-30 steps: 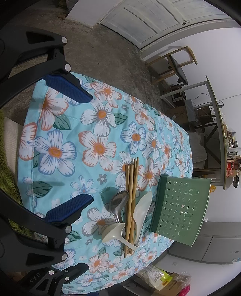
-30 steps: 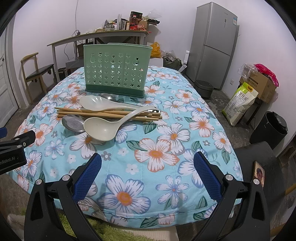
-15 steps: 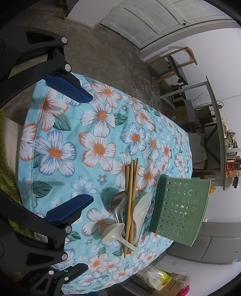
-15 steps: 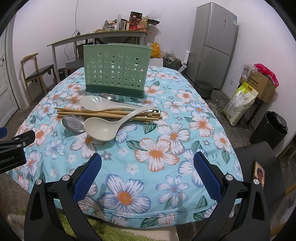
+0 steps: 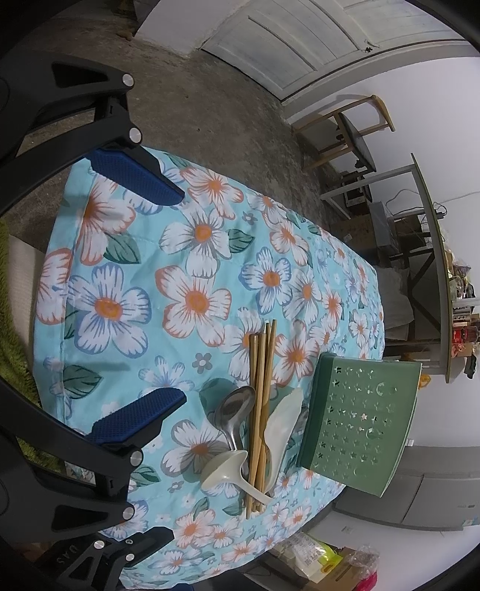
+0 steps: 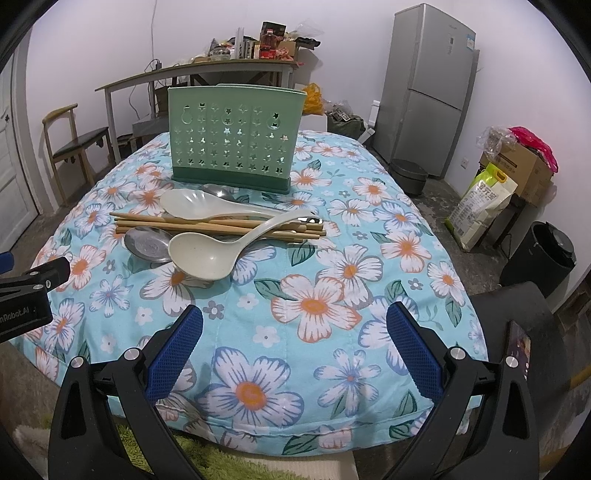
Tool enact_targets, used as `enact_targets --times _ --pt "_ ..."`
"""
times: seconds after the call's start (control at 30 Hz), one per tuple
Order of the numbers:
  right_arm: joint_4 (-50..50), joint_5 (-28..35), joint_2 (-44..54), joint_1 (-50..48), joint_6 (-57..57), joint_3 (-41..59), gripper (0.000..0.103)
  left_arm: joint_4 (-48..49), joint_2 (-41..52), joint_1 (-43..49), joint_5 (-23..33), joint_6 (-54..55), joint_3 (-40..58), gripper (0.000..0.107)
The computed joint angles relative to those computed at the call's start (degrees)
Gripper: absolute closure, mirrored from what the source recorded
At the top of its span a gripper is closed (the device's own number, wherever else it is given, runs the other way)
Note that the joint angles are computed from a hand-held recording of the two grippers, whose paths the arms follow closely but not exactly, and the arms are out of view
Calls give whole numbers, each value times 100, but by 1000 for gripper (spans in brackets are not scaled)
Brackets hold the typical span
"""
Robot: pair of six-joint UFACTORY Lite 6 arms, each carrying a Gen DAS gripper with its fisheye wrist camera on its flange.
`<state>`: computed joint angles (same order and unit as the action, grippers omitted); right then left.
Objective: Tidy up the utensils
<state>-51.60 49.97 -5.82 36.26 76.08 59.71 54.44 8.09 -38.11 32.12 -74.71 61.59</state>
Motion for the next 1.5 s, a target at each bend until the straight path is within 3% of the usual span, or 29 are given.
enact_targets --times 1.5 --pt "534 -1427 544 -910 -1259 310 6 -201 1487 -161 1037 379 1960 11"
